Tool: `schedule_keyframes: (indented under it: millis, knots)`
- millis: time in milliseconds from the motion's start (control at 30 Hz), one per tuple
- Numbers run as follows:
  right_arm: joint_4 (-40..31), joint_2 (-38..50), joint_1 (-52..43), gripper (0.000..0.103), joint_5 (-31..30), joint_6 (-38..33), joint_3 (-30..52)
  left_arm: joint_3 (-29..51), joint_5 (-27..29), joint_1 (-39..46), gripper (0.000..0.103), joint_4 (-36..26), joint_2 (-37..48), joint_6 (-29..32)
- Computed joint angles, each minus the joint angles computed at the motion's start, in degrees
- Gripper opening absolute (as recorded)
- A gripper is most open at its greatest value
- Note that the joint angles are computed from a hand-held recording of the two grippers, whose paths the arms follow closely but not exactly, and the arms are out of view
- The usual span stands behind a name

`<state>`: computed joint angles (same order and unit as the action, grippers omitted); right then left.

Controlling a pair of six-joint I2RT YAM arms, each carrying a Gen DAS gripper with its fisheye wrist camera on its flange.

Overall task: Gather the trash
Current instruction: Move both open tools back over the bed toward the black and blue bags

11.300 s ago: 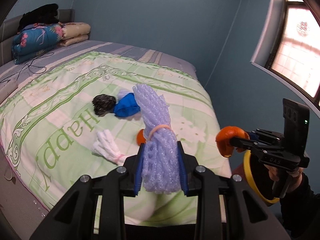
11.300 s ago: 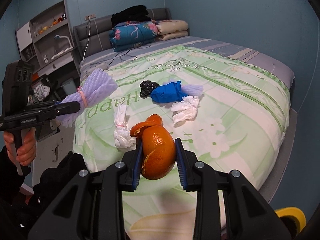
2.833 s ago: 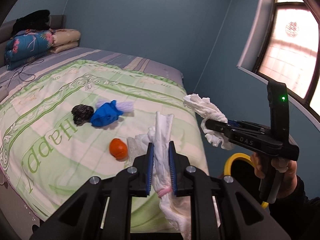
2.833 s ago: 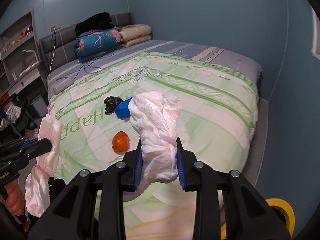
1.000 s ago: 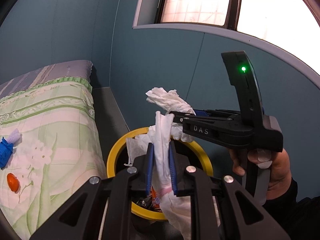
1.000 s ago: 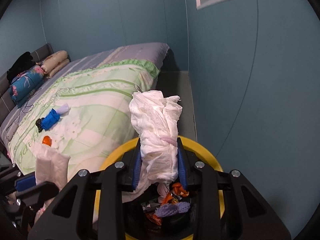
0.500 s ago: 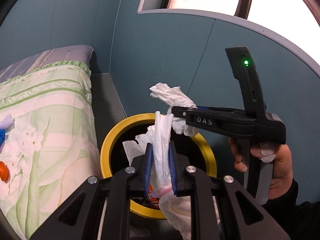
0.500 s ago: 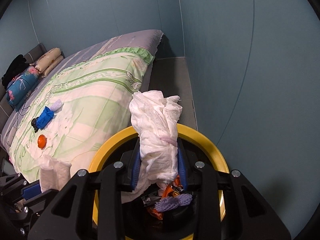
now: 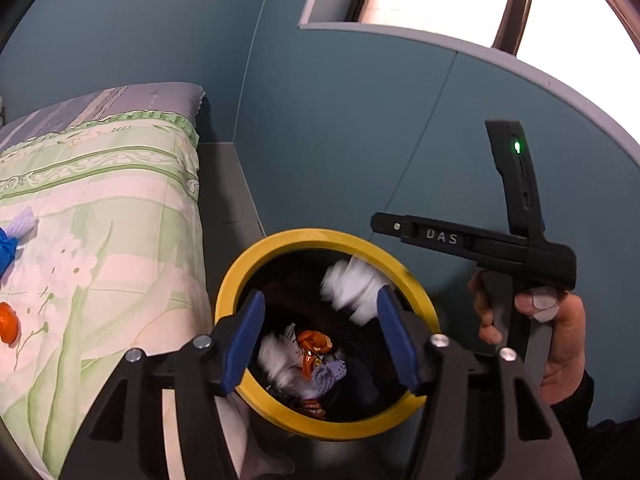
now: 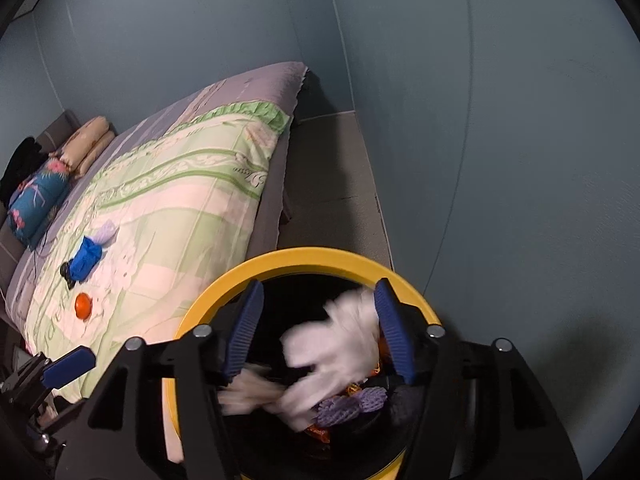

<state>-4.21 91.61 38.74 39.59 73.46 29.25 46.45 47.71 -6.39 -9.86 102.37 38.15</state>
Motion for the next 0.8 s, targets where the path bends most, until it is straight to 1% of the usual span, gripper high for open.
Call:
schedule_keyframes:
  millis: [67,133,233,300,367,467,533,633,733,767,800]
  knots:
    - [0.64,-0.98,0.17,0.057,0.75,0.28,-0.74,0.86,1.26,1.36,0.064,-0.73,0.31,-0.26]
    - [0.94,-1.84,0.82,0.058,2.29,0.29,-1.08,1.68,1.78,2.52,0.066,-1.0,0.62,-0.18]
    - [0.66,-2.91,2.79,0.06,6.28,-0.3,-0.78,2.69,1.79,4.23,0.068,-0.14,0.95,-0.82]
    - [1.76,-3.61,3.46,0.062,7.88,-1.93,-0.7,3.87,1.83,5.59,0.069,0.04,1.5,-1.18]
    - [3.25,-3.5,4.16,0.063,9.34,-4.38,0.25,5.73,2.16,7.57,0.073,-0.69,2.29,-1.08]
    - [5.7,-2.38,4.46,0.064,10.12,-8.76,2.45,8.61,2.26,10.66,0.074,-0.39,3.82,-1.42]
    - [8.21,-0.69,4.43,0.065,9.94,-12.51,4.37,10.57,1.85,12.27,0.074,-0.24,5.01,-2.48]
    - [12.71,2.82,3.85,0.066,8.01,-17.88,7.54,15.78,2.53,15.23,0.075,-1.95,8.42,-3.63]
    - [16.25,6.98,3.49,0.069,5.81,-22.14,11.65,20.54,2.77,17.91,0.078,-2.37,11.36,-5.6]
    - [17.28,8.83,3.15,0.069,4.79,-23.89,13.65,22.44,2.57,18.86,0.079,-2.82,12.5,-6.31]
    - [17.94,10.01,2.86,0.069,4.04,-25.13,15.0,25.12,2.94,19.95,0.08,-4.65,14.08,-6.43]
